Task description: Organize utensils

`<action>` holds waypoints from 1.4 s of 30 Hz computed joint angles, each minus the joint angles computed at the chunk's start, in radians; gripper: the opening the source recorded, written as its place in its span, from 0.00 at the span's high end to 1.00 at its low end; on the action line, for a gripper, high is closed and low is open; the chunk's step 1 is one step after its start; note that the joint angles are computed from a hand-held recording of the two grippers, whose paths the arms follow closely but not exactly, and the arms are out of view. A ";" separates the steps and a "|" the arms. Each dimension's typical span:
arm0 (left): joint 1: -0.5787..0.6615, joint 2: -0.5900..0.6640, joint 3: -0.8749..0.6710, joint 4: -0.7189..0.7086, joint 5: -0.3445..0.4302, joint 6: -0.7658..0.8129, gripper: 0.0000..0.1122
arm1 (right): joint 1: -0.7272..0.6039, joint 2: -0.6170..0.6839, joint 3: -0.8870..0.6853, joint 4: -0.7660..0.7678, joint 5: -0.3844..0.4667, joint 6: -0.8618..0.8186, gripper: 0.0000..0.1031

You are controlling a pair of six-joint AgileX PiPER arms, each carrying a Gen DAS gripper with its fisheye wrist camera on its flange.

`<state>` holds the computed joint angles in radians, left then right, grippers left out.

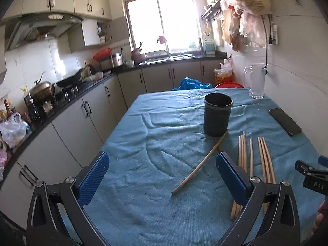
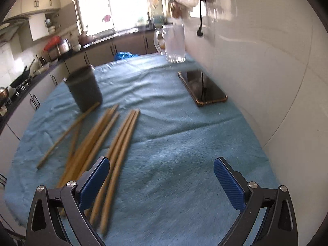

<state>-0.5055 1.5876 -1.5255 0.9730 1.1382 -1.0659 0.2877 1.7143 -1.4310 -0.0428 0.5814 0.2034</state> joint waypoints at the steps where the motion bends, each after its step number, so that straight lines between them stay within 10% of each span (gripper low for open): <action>1: -0.012 -0.006 0.005 0.009 0.007 -0.006 0.08 | 0.009 -0.019 0.018 -0.012 -0.015 0.020 0.00; 22: -0.194 -0.142 0.138 0.091 0.030 -0.131 0.08 | 0.101 -0.317 0.268 -0.399 -0.193 0.470 0.00; 42: -0.166 -0.181 0.193 0.088 -0.043 -0.160 0.08 | 0.174 -0.375 0.331 -0.746 -0.175 0.815 0.00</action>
<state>-0.6713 1.4062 -1.3320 1.0605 1.0956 -1.2259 0.4617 1.3396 -1.1004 -0.7883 0.4065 1.0184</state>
